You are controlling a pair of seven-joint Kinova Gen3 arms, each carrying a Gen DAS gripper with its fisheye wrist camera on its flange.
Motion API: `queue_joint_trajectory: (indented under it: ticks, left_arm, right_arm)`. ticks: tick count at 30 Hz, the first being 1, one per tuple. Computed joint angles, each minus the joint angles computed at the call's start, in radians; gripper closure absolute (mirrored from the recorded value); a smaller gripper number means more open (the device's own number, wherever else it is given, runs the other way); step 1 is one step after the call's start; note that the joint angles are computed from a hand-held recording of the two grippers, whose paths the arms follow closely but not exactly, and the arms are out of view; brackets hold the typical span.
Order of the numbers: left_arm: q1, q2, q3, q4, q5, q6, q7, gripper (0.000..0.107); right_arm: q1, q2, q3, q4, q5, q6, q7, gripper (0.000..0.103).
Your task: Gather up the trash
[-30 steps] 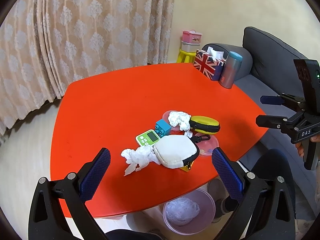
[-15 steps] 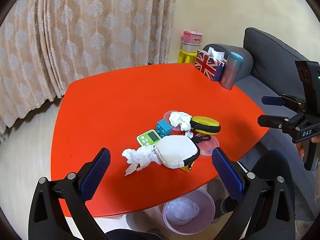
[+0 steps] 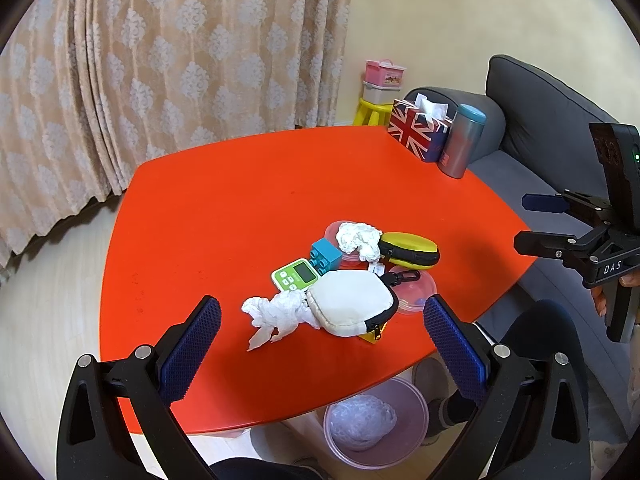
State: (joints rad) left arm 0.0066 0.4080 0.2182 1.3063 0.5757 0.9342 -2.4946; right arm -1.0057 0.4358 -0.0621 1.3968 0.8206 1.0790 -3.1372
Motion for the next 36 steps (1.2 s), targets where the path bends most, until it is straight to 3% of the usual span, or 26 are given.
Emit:
queue_joint_trajectory:
  ticks: [23, 36]
  left_arm:
    - [0.001, 0.002, 0.000, -0.003, 0.000, 0.009, -0.002, 0.011]
    - [0.005, 0.010, -0.003, -0.010, -0.010, 0.005, 0.011, 0.011]
  right_arm:
    - [0.007, -0.001, -0.003, 0.002, -0.008, -0.012, 0.003, 0.003]
    - [0.101, 0.013, 0.013, -0.002, -0.093, -0.135, 0.094, 0.003]
